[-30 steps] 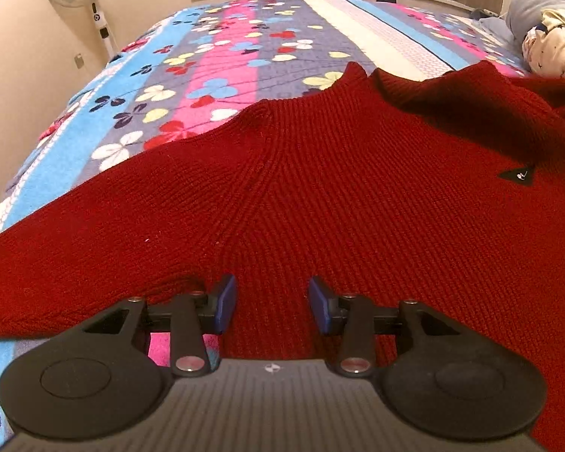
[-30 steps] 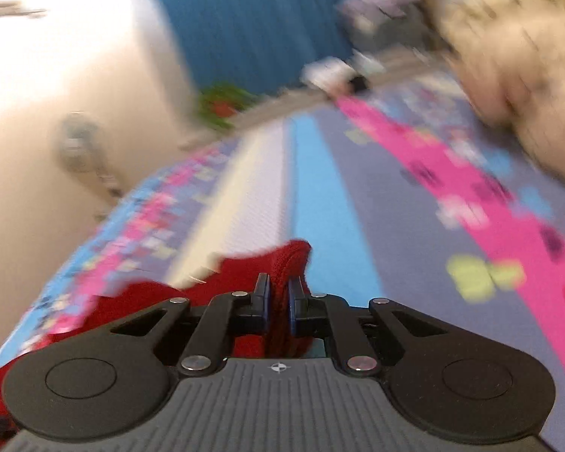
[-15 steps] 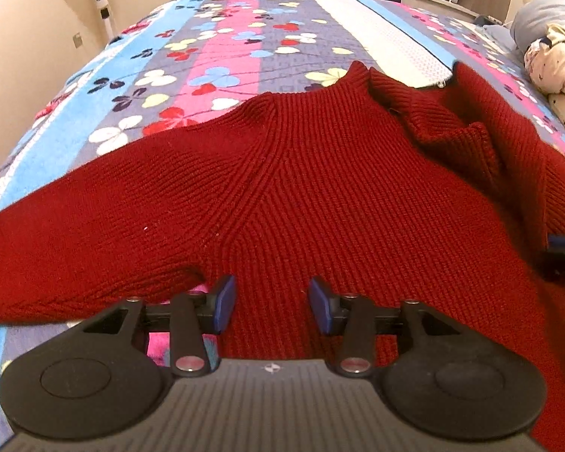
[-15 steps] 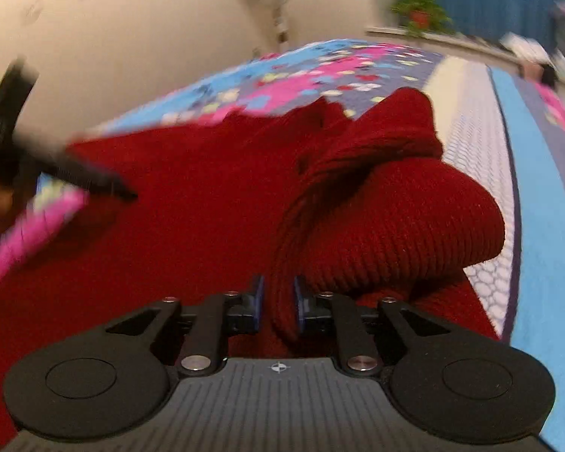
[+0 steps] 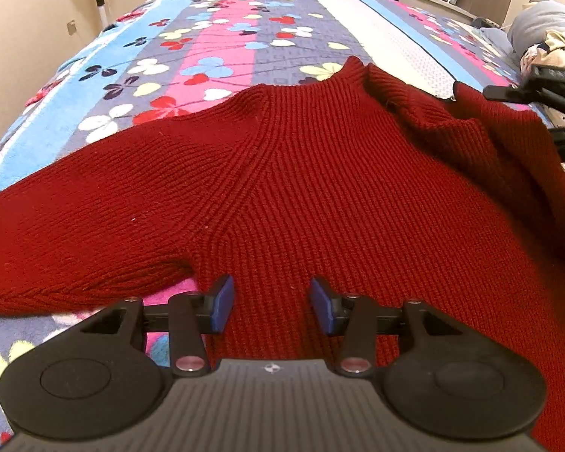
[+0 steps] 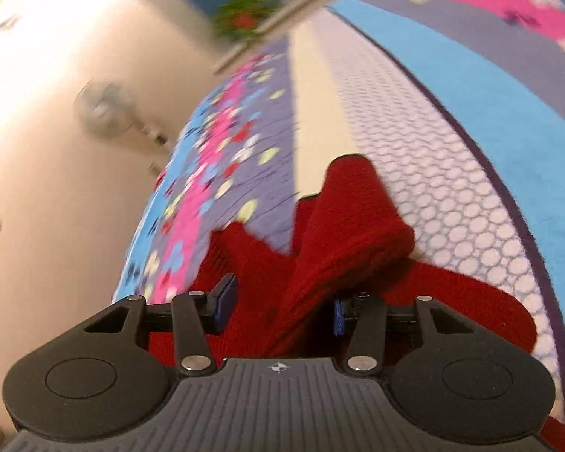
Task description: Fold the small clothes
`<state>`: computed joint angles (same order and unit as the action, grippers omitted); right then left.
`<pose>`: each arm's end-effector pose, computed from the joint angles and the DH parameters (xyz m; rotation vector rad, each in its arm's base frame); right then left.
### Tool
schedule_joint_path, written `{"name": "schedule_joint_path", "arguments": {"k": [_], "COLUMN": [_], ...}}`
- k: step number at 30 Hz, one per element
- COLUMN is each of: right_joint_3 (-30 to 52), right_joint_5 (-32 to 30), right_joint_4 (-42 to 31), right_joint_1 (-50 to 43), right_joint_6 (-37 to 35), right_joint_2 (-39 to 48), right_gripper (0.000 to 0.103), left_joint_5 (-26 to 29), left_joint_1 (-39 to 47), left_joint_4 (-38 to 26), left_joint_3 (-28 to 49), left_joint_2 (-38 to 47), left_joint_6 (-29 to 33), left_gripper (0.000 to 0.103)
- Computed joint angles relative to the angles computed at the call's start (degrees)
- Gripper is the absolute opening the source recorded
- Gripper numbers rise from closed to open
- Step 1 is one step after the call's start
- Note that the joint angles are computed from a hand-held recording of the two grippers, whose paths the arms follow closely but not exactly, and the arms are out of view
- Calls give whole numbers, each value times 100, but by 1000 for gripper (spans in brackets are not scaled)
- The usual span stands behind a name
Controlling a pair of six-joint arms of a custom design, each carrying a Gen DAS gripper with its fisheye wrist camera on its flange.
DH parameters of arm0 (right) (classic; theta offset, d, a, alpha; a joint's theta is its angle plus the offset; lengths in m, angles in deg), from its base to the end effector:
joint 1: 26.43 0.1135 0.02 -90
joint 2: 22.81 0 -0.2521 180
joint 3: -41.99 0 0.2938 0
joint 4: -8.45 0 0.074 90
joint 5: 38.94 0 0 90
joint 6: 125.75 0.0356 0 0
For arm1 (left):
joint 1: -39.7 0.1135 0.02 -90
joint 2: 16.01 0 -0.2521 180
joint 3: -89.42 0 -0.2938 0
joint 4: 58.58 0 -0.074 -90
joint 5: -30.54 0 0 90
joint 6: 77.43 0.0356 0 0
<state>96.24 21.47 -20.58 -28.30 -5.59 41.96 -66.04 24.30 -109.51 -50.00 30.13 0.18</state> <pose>0.2828 0.0084 0.2211 0.3553 2.2630 0.8439 0.1921 -0.0487 0.1756 0.0228 2.5473 -0.0420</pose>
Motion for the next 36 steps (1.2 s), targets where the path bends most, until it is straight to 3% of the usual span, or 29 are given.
{"name": "schedule_joint_path", "arguments": {"k": [1, 2, 3, 8, 10, 11, 13, 14, 16, 18, 21, 24, 27, 32, 36], "right_joint_3": [129, 151, 194, -139, -455, -527, -406, -234, -110, -276, -508, -778, -587, -440, -549], "right_joint_5": [-12, 38, 61, 511, 1321, 1853, 2648, 2495, 2367, 2357, 1153, 454, -42, -198, -645], "right_joint_4": [8, 52, 92, 903, 1391, 1506, 1386, 1125, 825, 986, 1350, 1685, 1565, 435, -993], "right_joint_1": [-86, -122, -210, -1538, -2344, -2628, -3303, -3829, -4760, -5420, -6457, -6828, -6967, -6600, -6303], "right_joint_6": [150, 272, 277, -99, -368, -733, -1411, -1444, -1372, -1460, -1726, -1924, -1433, -1998, -2843], "right_joint_2": [181, 218, 189, -1275, -1778, -1780, -1189, -684, 135, 514, 999, 945, 1022, 422, -870], "right_gripper": [38, 13, 11, 10, 11, 16, 24, 32, 33, 33, 30, 33, 36, 36, 36], "left_joint_5": [25, 47, 87, 139, 92, 66, 14, -8, -55, -104, -230, -307, -321, -362, -442], "left_joint_1": [22, 30, 67, 103, 57, 35, -13, -36, -82, -130, -236, -295, -303, -339, -426], "left_joint_4": [9, 11, 15, 16, 14, 18, 25, 30, 46, 64, 102, 166, 213, 357, 384], "left_joint_3": [-5, -2, -2, 1, 9, 5, -12, -19, -34, -47, -98, -152, -171, -325, -628], "left_joint_2": [2, 7, 8, 14, 26, 28, 13, 8, 12, 20, -8, -22, -9, -141, -628], "left_joint_6": [20, 20, 40, 69, 58, 63, 67, 74, 79, 67, 97, 139, 131, 104, 24], "left_gripper": [51, 51, 51, 51, 51, 51, 51, 52, 53, 53, 55, 55, 56, 58, 58]}}
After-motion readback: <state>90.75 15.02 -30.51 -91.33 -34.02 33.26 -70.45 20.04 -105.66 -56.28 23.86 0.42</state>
